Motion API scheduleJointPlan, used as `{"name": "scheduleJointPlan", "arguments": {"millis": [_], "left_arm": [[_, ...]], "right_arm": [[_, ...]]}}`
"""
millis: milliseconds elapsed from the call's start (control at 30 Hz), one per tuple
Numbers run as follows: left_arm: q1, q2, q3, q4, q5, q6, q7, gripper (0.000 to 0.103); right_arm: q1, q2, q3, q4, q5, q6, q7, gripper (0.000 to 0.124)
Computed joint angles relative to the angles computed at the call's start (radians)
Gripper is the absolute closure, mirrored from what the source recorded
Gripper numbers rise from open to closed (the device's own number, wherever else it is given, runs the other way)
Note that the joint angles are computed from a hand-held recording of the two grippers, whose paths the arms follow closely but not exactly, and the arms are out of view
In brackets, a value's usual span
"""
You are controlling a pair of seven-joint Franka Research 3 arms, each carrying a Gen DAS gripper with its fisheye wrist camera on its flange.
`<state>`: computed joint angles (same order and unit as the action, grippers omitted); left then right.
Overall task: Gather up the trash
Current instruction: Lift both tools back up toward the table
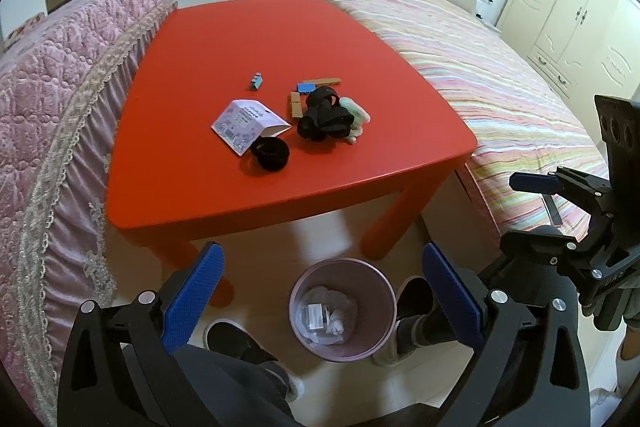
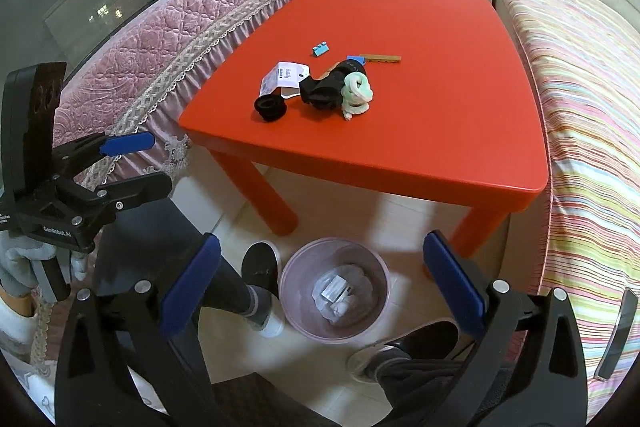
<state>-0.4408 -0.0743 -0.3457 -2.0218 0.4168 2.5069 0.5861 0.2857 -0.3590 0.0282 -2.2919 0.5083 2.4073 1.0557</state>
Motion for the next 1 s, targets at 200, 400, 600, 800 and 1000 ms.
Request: {"name": "scheduleJointPlan", "arguments": {"millis": [200, 400, 600, 800, 1000], "left_arm": [[0.008, -0.007, 0.007, -0.006, -0.004, 0.004, -0.002, 0.008], [0.023, -0.007, 0.015, 0.006, 0.005, 0.000, 0.008, 0.008], [0.043, 0.014, 0.031, 0.044, -0.002, -0.016, 0.057, 0.008], [0.063, 0.053, 0.047, 0.102, -0.026, -0.040, 0.126, 0.008], [0.081, 0.136, 0.066, 0.220, -0.044, -0.089, 0.197, 0.008]], "right_arm": [[0.000, 0.014, 0.001, 0.016, -0.001, 0.010, 0.004, 0.024], [-0.002, 0.045, 0.001, 0.055, -0.004, 0.014, 0.002, 0.024], [-0.008, 0.100, 0.003, 0.132, -0.018, 0.010, 0.007, 0.024], [-0.020, 0.191, 0.010, 0.253, -0.053, -0.007, 0.014, 0.024], [-0.033, 0.347, 0.023, 0.453, -0.140, -0.048, 0.082, 0.024]]}}
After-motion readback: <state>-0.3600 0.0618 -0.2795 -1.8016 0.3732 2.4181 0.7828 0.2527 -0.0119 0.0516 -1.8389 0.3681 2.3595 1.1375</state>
